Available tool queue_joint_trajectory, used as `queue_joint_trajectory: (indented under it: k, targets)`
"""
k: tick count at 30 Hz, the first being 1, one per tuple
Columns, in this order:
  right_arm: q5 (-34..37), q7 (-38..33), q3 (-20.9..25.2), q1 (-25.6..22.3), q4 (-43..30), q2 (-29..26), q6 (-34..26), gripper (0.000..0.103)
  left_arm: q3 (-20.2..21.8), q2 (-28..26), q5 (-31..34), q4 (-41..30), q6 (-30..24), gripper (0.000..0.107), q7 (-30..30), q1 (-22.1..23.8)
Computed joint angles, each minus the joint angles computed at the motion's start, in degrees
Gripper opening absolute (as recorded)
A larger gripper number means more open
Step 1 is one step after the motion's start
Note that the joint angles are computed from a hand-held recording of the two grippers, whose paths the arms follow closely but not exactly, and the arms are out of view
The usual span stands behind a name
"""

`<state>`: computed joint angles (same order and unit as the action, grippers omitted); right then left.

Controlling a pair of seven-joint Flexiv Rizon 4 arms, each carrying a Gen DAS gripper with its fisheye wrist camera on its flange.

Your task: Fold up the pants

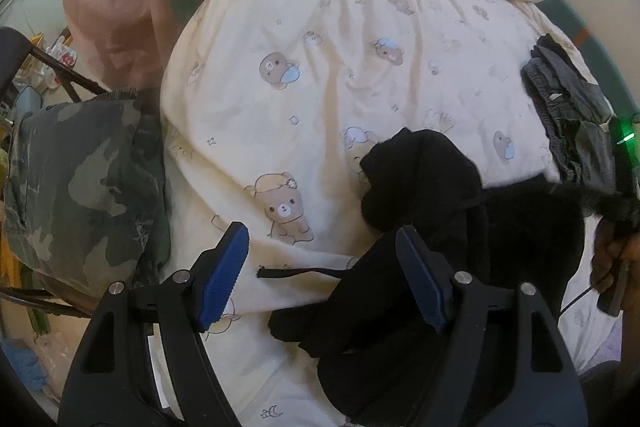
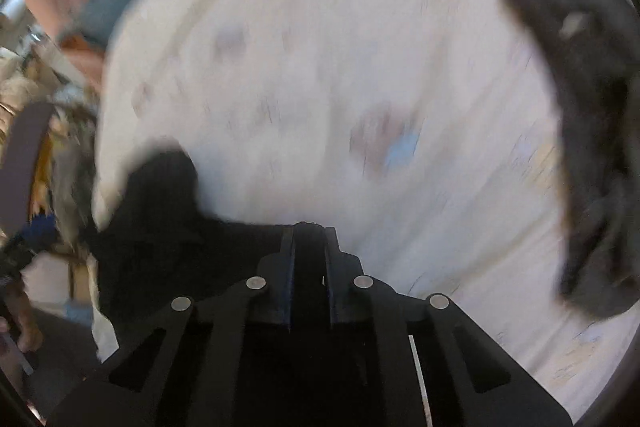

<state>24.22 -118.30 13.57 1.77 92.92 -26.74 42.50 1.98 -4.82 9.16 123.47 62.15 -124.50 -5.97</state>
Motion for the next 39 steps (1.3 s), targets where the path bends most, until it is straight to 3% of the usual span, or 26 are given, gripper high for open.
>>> queue_joint_trajectory:
  k: [2, 4, 6, 7, 8, 11, 15, 17, 18, 20, 22, 23, 25, 26, 27, 31, 35, 39]
  targets:
    - [4.3, -4.0, 1.2, -1.1, 1.4, 2.2, 9.8, 0.011, -0.1, 0.2, -0.3, 0.3, 1.3, 0.073, 0.2, 0.0]
    - [9.2, -6.7, 1.7, -1.2, 2.6, 3.1, 23.6, 0.011, 0.1, 0.3, 0.5, 0.4, 2.3, 0.073, -0.6, -0.1]
    - [4.4, -0.6, -2.1, 2.9, 4.6, 1.5, 34.7, 0.012, 0.2, 0.1, 2.5, -0.2, 2.6, 0.073, -2.0, -0.3]
    - [0.8, 2.5, -4.9, 4.9, 5.3, 0.3, 35.8, 0.012, 0.2, -0.1, 3.1, -0.5, 2.4, 0.073, -2.1, -0.4]
    - [-3.4, 5.7, -6.8, 6.0, 6.0, -0.9, 34.7, 0.012, 0.1, -0.3, 3.2, -0.7, 2.2, 0.073, -1.9, -0.4]
    - [-6.6, 7.8, -6.8, 5.0, 5.7, -3.1, 31.1, 0.012, -0.3, -1.1, 2.8, -1.2, 1.6, 0.073, -0.7, -0.7]
    - [-8.3, 8.6, -3.1, 1.8, 6.5, -2.7, 30.9, 0.012, -1.7, -4.2, -2.9, -2.3, 1.7, 0.073, 5.8, -0.6]
    - [-9.4, 9.5, -1.9, 0.9, 7.1, -2.6, 32.7, 0.012, -2.8, -7.3, -7.6, -4.5, -2.3, 0.073, 10.3, -0.1]
    - [-9.6, 10.0, -1.1, 0.4, 7.8, -2.5, 33.7, 0.012, -3.2, -9.0, -9.6, -5.7, -5.5, 0.073, 10.8, 0.0]
    - [-10.9, 11.3, -0.1, -0.7, 6.9, -3.1, 32.9, 0.012, -3.3, -10.6, -13.5, -4.6, -3.9, 0.072, 11.7, -0.4]
    - [-11.5, 12.4, 1.0, -1.9, 5.9, -3.8, 30.9, 0.019, -2.4, -12.6, -12.6, -4.9, -5.1, 0.071, 11.1, -1.7]
    - [-11.4, 13.3, 1.3, -2.5, 5.3, -4.2, 29.4, 0.026, -2.4, -13.1, -13.1, -4.7, -5.2, 0.064, 11.4, -1.9]
    - [-9.9, 14.1, 2.7, -4.5, 3.2, -5.0, 24.5, 0.049, -4.2, -13.7, -17.2, -3.5, -4.1, 0.02, 15.2, -1.1]
    - [-9.2, 14.5, 2.9, -5.1, 2.5, -5.1, 22.5, 0.066, -4.1, -13.8, -17.1, -3.7, -4.4, 0.014, 15.8, -1.6]
    - [-8.7, 15.3, 2.5, -5.3, 2.3, -4.7, 21.2, 0.072, -4.2, -13.6, -17.3, -3.6, -4.1, 0.006, 16.9, -2.0]
    - [-9.4, 18.8, -0.4, -4.5, 4.1, -1.5, 17.7, 0.072, -3.0, -11.0, -13.9, -3.0, -4.5, 0.002, 16.6, -4.9]
    - [-6.7, 19.8, -0.9, -6.4, 5.1, 2.5, 6.1, 0.073, -1.5, -6.1, -10.4, -0.4, -3.4, 0.002, 11.7, -6.6]
    - [-3.0, 18.2, -2.0, -6.8, 11.9, 8.5, -1.4, 0.078, -1.6, -2.1, -8.6, 2.1, -2.4, 0.002, 9.7, -6.1]
